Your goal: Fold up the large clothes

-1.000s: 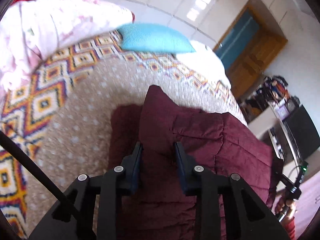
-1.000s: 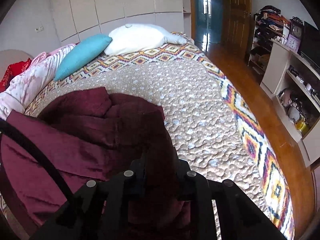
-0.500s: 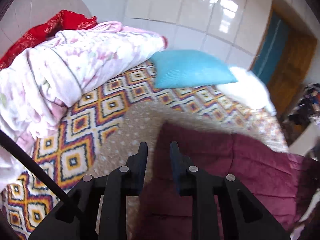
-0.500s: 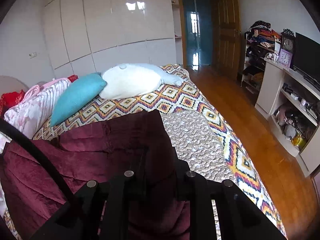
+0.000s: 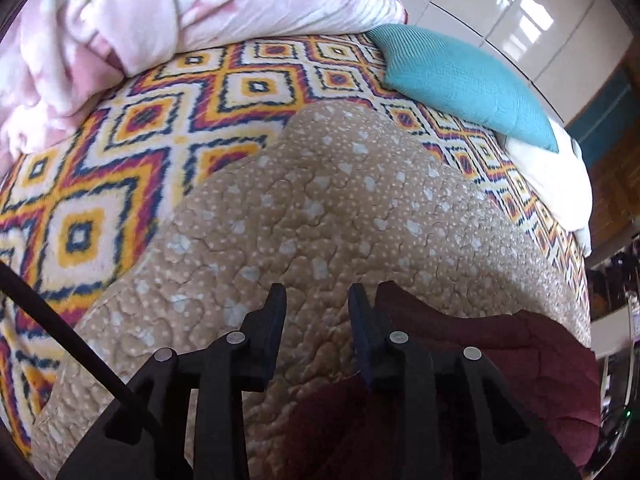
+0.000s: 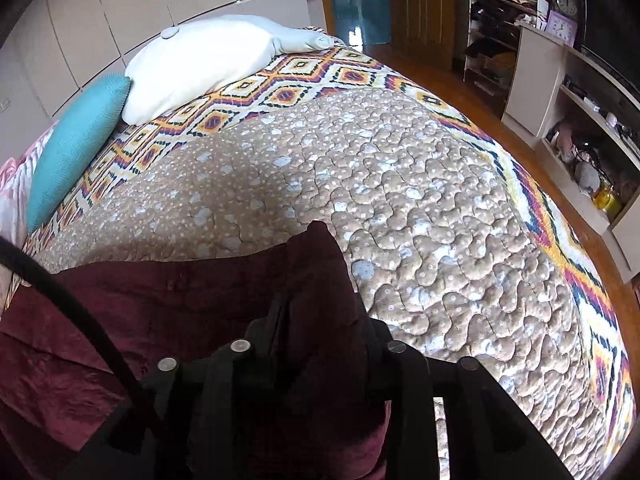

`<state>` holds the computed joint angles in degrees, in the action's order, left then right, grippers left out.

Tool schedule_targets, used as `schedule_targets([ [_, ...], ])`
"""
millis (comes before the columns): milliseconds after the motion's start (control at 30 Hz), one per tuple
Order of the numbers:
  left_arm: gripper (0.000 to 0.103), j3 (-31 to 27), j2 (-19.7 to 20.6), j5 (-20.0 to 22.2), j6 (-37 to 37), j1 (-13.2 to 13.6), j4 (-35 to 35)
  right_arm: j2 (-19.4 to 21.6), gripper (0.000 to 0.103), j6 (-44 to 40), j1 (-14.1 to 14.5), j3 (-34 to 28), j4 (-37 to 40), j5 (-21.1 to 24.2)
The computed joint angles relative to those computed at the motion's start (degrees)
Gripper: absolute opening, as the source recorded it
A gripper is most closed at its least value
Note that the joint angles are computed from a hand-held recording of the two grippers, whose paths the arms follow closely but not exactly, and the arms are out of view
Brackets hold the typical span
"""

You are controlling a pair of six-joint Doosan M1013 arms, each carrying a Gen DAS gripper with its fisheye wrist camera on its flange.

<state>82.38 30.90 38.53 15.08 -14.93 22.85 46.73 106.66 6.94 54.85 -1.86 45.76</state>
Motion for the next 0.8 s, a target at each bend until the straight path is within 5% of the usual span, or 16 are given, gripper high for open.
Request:
schedule_targets([
  [100, 0.033, 1.9, -3.2, 0.0, -2.0, -0.9, 3.1, -2.6, 0.045, 2.4, 0.2, 2.2, -3.4, -2.3],
  [233, 0.049, 5.7, -9.3, 1.7, -6.4, -4.3, 14.9, -8.4, 0.067, 6.5, 0.9, 7.4, -9.3, -8.1],
  [367, 0.072, 11.6, -16.1, 0.1, -7.6, -8.1, 18.5, -14.0, 0.068, -0.3, 1.9, 11.8, -3.4, -12.1],
  [467, 0.077, 17.2, -20.0, -3.1, -11.7, -11.4, 20.3, -15.7, 0.068, -10.2, 3.4, 13.2, 5.3, -11.0],
  [500, 0.077, 18.6, -20.6, -3.6, -12.4, -12.7, 20.5, -15.7, 0.066, -13.4, 4.1, 13.4, 7.8, -9.8],
  [567, 0.077, 21.0, -20.8, -4.9, -15.1, -15.0, 21.7, -15.1, 0.030, -18.0, 5.5, 13.1, 10.5, -7.4],
  [600, 0.077, 21.9, -20.5, -5.3, -17.7, -16.0, 23.2, -14.0, 0.022, -20.7, 6.6, 12.2, 11.8, -5.0],
  [733, 0.077, 23.9, -17.4, -8.8, -25.8, -17.6, 25.5, -10.2, 0.019, -18.8, 10.2, 10.1, 8.6, -2.7],
  [800, 0.077, 23.2, -15.5, -4.9, -29.3, -19.0, 30.9, -7.6, 0.019, -15.3, 11.4, 7.7, 3.5, -1.4],
])
